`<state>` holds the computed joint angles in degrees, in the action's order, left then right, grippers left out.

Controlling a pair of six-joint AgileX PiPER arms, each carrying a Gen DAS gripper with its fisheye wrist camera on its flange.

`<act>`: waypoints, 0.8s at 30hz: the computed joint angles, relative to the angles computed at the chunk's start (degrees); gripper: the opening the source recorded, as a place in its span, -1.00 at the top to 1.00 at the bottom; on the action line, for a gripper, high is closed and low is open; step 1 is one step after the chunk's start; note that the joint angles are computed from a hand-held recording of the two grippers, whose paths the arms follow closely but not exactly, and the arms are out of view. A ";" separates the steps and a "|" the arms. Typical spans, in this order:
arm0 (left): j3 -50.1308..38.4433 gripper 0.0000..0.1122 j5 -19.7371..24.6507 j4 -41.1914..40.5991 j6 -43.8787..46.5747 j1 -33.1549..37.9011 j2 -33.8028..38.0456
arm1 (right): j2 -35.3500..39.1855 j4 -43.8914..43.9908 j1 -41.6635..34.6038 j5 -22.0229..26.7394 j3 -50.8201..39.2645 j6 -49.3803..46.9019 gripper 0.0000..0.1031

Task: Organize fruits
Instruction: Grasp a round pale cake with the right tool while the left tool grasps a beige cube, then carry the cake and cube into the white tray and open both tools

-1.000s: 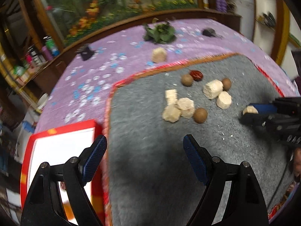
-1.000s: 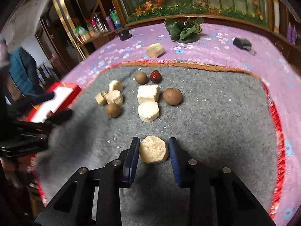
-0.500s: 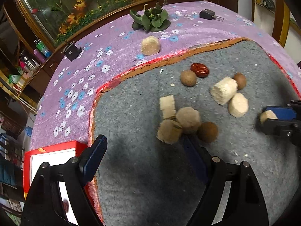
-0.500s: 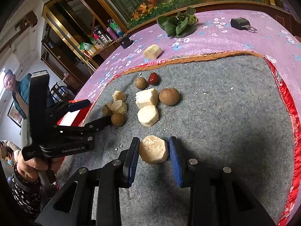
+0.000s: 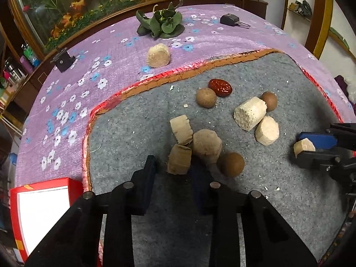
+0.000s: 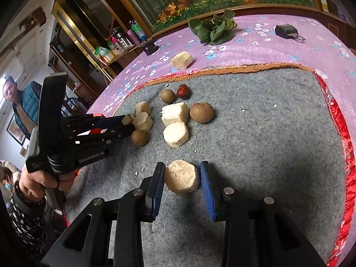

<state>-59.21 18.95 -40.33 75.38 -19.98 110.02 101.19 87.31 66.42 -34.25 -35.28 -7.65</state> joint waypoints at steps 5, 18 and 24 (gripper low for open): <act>0.50 0.62 -0.66 -2.65 1.35 0.06 -0.02 | 1.76 9.09 0.93 -1.88 -3.91 -11.64 0.37; 6.05 0.74 0.67 -24.24 17.54 4.20 -3.52 | 1.08 7.16 5.86 -10.09 -3.41 -8.08 0.38; 9.83 0.75 4.83 -33.07 26.71 9.41 -6.04 | 0.65 8.10 8.88 -17.39 -2.95 -5.65 0.38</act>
<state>-49.38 23.77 -73.41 102.09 -10.57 103.98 101.84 95.41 75.29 -51.65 -38.22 -13.30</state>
